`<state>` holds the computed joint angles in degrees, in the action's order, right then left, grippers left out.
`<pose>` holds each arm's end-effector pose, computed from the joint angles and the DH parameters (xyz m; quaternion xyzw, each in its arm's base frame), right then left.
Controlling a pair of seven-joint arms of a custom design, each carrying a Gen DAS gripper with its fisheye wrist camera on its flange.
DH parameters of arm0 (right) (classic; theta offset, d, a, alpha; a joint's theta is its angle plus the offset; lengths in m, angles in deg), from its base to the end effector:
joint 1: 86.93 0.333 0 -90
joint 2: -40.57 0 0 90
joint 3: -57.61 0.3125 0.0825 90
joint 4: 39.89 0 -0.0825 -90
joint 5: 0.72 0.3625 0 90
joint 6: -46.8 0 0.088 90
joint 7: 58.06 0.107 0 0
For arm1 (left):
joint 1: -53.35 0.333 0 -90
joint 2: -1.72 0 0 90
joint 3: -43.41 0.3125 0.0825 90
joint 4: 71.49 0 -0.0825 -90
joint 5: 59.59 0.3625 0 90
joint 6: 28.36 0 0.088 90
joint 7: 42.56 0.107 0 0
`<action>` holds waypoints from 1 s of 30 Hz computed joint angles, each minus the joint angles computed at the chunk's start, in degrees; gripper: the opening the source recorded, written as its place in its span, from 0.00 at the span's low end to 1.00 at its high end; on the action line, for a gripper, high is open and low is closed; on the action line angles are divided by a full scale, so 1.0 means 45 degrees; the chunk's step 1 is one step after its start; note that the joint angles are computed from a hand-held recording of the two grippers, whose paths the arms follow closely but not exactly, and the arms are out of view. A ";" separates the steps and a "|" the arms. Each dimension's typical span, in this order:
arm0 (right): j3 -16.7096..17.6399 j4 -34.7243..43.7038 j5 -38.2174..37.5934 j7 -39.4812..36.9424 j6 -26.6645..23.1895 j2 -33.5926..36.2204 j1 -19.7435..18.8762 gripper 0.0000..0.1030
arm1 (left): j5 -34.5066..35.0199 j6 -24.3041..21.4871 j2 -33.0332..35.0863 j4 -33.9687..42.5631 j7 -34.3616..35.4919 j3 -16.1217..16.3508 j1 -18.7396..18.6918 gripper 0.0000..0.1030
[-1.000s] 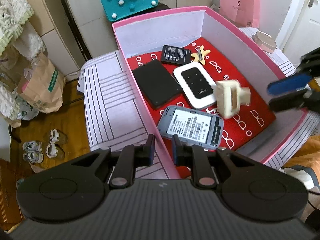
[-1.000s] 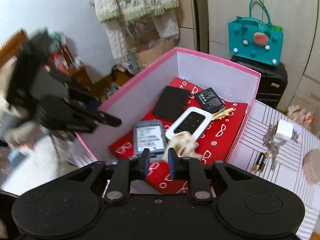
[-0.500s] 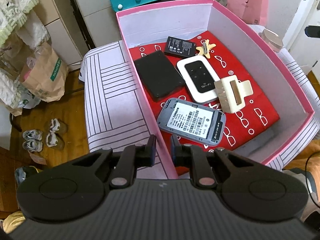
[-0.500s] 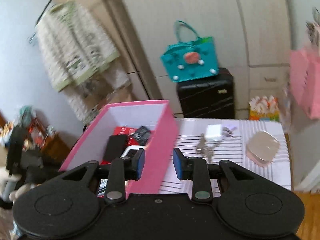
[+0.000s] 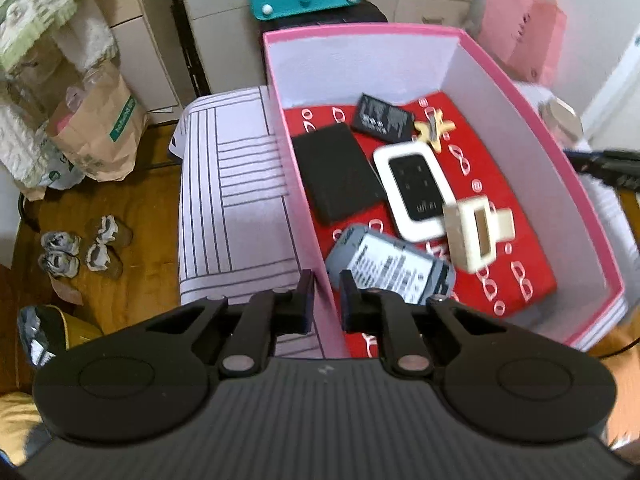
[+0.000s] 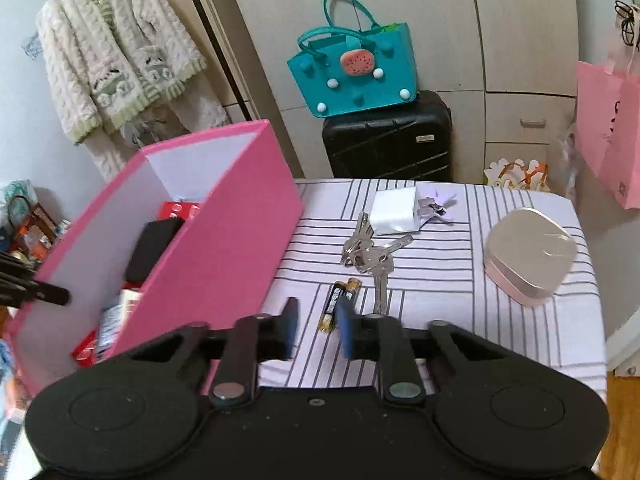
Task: Organize rigid objects
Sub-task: 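Grasp an AA battery on the table with the right gripper, then lower the AA battery into the box and open the right gripper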
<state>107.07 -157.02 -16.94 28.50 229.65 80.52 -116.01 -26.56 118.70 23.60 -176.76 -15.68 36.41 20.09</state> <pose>0.5998 0.1856 0.3002 -0.7652 0.5093 -0.0675 0.3880 0.4947 -0.4206 0.3685 -0.6802 0.6915 -0.1899 0.1519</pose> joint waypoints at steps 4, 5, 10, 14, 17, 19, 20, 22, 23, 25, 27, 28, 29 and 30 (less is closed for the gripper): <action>-0.1435 0.0772 -0.0134 0.0340 0.0238 0.0146 0.1488 0.12 | 0.0687 -0.0216 0.0160 0.0226 -0.0640 0.0248 -0.0303 0.10; -0.1427 0.1025 -0.0170 0.0269 0.0003 0.0316 0.1543 0.12 | 0.0763 -0.0274 0.0186 0.0273 -0.0718 0.0249 -0.0321 0.10; -0.2736 0.1740 0.0357 0.0063 -0.0727 0.0213 0.3045 0.11 | 0.1435 0.0455 -0.0107 -0.0340 -0.1504 0.0329 -0.0262 0.10; -0.4279 0.1604 0.0627 0.0091 -0.0327 -0.0319 0.4493 0.11 | 0.1304 0.0597 -0.0079 -0.0329 -0.1137 0.0177 -0.0068 0.11; -0.4753 0.1541 0.0725 0.0094 -0.0124 -0.0455 0.4965 0.14 | 0.1448 0.0592 -0.0046 -0.0296 -0.0887 0.0185 -0.0100 0.12; -0.4889 0.1700 0.0765 0.0050 -0.0351 -0.0400 0.5130 0.14 | 0.1362 0.0984 -0.0165 -0.0553 -0.0882 0.0180 0.0018 0.12; -0.5021 0.1651 0.0816 0.0075 -0.0267 -0.0447 0.5256 0.14 | 0.1345 0.1237 -0.0233 -0.0711 -0.0897 0.0197 0.0071 0.13; -0.5504 0.1544 0.0962 0.0389 -0.0148 -0.0652 0.5728 0.12 | 0.1340 0.1615 -0.0352 -0.0968 -0.0848 0.0231 0.0143 0.14; -0.5667 0.1548 0.1017 0.0543 -0.0180 -0.0710 0.5898 0.11 | 0.1307 0.1789 -0.0386 -0.1062 -0.0812 0.0244 0.0181 0.14; -0.5558 0.1425 0.1192 0.0741 -0.0237 -0.0882 0.5793 0.11 | 0.1228 0.2003 -0.0404 -0.1148 -0.0637 0.0258 0.0228 0.14; -0.5006 0.1008 0.1276 0.0813 0.0146 -0.1173 0.5227 0.11 | 0.1138 0.2114 -0.0402 -0.1174 -0.0403 0.0266 0.0243 0.15; -0.4703 0.0727 0.1305 0.0955 0.0337 -0.1438 0.4914 0.11 | 0.1109 0.2141 -0.0414 -0.1194 -0.0323 0.0284 0.0230 0.15; -0.4212 0.0370 0.1262 0.1072 0.0650 -0.1738 0.4428 0.11 | 0.1085 0.2171 -0.0428 -0.1220 -0.0251 0.0302 0.0221 0.15; -0.3608 0.0051 0.1066 0.1144 0.0971 -0.1942 0.3830 0.11 | 0.1059 0.2207 -0.0435 -0.1237 -0.0175 0.0313 0.0216 0.15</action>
